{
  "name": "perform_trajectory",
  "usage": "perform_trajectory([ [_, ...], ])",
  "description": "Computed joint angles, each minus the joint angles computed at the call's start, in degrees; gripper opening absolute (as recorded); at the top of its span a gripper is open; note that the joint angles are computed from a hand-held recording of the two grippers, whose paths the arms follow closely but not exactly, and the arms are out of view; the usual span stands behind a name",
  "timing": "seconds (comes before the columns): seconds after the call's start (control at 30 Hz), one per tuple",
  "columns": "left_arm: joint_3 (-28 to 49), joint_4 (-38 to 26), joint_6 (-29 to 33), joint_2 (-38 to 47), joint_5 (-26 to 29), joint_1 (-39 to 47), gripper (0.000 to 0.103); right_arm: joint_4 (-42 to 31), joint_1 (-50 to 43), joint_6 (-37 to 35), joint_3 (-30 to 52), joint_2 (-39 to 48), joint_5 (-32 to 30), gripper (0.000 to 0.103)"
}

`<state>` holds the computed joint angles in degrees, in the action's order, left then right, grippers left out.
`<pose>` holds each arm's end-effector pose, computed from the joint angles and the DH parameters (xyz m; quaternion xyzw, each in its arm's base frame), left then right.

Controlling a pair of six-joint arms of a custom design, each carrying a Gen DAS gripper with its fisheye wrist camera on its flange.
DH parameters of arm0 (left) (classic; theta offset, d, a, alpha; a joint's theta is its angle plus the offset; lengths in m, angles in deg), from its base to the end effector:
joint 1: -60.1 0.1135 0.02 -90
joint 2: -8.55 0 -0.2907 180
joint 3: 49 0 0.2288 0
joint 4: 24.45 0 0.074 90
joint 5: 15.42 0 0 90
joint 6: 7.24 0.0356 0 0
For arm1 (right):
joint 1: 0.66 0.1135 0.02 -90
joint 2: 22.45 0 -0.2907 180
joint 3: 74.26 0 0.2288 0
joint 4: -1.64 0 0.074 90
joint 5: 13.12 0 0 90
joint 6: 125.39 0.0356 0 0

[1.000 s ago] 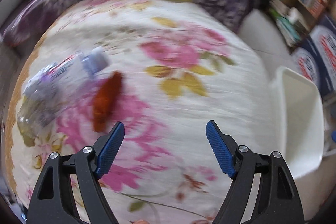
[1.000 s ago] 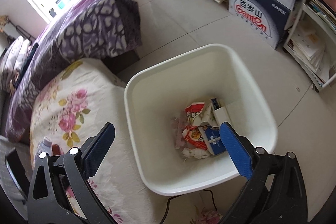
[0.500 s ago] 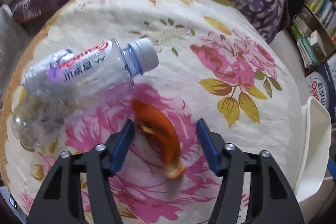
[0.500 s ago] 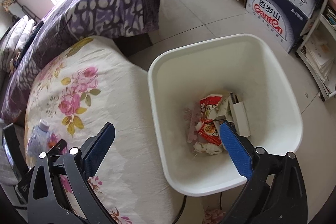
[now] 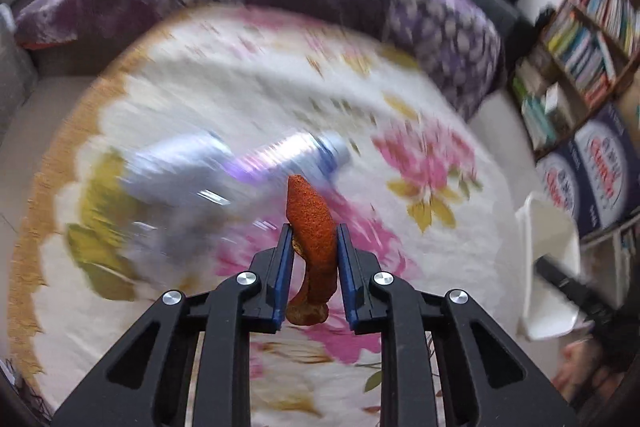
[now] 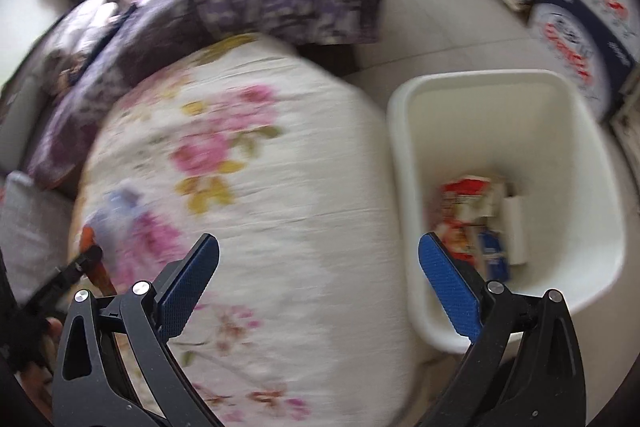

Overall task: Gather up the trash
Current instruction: 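Grasp the clear plastic water bottle with the right tool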

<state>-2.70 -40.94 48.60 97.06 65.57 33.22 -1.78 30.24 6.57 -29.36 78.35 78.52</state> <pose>0.2154 -0.1029 0.1571 -0.0821 0.9567 -0.0714 0.2701 0.2225 0.1320 0.1153 0.0967 0.9594 0.1460 0.2210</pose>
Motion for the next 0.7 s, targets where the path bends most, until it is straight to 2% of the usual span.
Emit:
perform_trajectory([
  [0.1, 0.49, -6.68, 2.92, -11.92, -0.98, 6.65, 0.022, 0.18, 5.18, 1.78, 3.40, 2.12, -0.60, 0.096],
  [0.2, 1.16, -11.39, 5.79, -20.29, -2.46, 12.19, 0.022, -0.20, 11.38, 5.14, 9.98, 6.89, 0.11, 0.096],
  [0.3, 1.82, -13.82, 8.00, -25.50, 2.00, 21.07, 0.022, -2.43, 16.26, 9.05, 19.33, 13.25, 0.22, 0.096],
  [0.4, 1.55, -14.97, 9.37, -27.35, 6.54, 27.43, 0.022, -3.58, 19.67, 14.61, 28.48, 19.66, 1.23, 0.096],
  [0.5, 1.37, -15.26, 10.78, -27.77, 8.07, 30.99, 0.022, -6.41, 21.10, 18.68, 36.24, 24.48, 1.83, 0.096],
  [0.7, 1.76, -15.78, 13.96, -28.12, 13.92, 38.90, 0.022, -18.38, 22.22, 21.29, 51.36, 32.29, 4.41, 0.096],
])
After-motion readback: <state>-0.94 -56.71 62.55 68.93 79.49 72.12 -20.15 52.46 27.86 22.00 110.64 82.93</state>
